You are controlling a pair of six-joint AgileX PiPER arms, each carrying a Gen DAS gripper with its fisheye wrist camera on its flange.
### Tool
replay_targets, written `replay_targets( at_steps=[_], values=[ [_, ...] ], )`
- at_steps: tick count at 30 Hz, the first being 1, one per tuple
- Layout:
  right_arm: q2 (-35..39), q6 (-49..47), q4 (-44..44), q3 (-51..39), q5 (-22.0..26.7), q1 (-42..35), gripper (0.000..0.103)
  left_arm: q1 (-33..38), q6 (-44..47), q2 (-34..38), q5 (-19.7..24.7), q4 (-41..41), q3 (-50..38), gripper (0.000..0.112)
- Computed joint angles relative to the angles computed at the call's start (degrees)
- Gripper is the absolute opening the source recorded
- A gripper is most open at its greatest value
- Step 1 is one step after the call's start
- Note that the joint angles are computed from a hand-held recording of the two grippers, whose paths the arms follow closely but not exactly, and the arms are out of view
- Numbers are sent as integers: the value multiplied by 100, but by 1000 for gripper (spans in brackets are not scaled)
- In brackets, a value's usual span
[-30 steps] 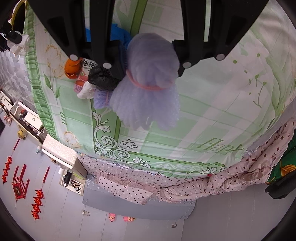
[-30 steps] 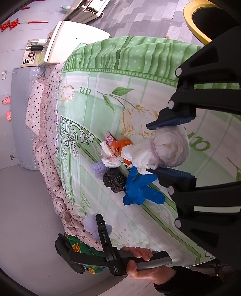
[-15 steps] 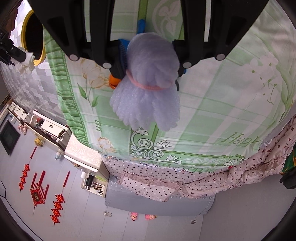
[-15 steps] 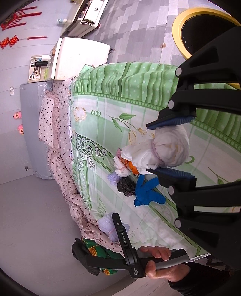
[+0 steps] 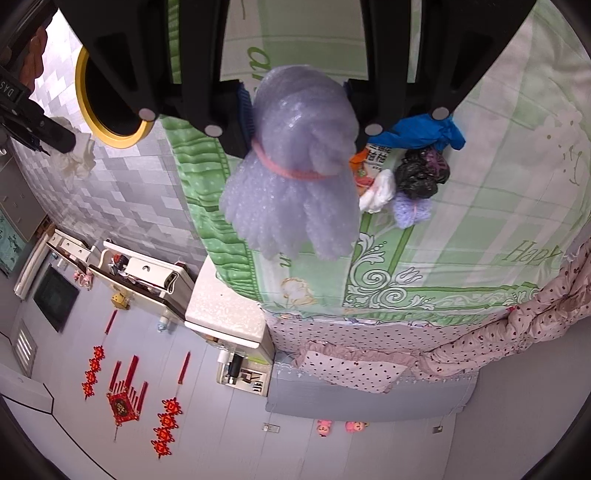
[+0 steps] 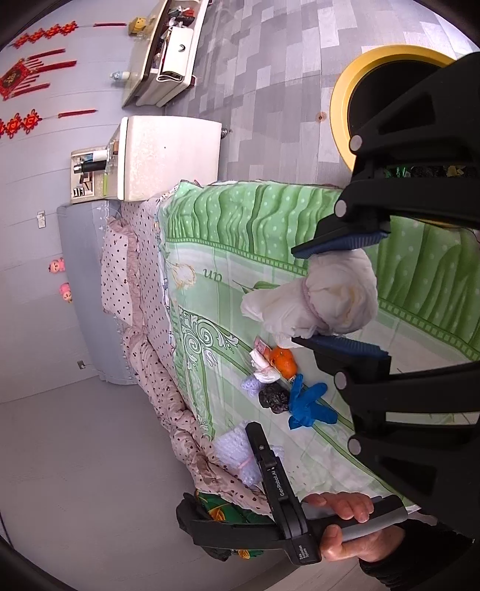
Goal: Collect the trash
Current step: 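Carry the lavender bundle and white bundle in both tools over the yellow bin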
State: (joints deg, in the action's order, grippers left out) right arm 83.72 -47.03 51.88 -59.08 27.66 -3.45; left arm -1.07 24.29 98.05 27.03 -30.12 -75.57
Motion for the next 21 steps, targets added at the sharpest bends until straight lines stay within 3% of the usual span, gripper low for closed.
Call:
replay_targets(
  at_steps=[13, 21],
  values=[
    [-540, -835, 499, 306, 805, -1674, 39, -1413, -965, 180, -53, 748, -246, 33],
    [-356, -1238, 762, 259, 1312, -2678, 39, -2077, -1345, 429, -44, 1034, -455, 33]
  ],
)
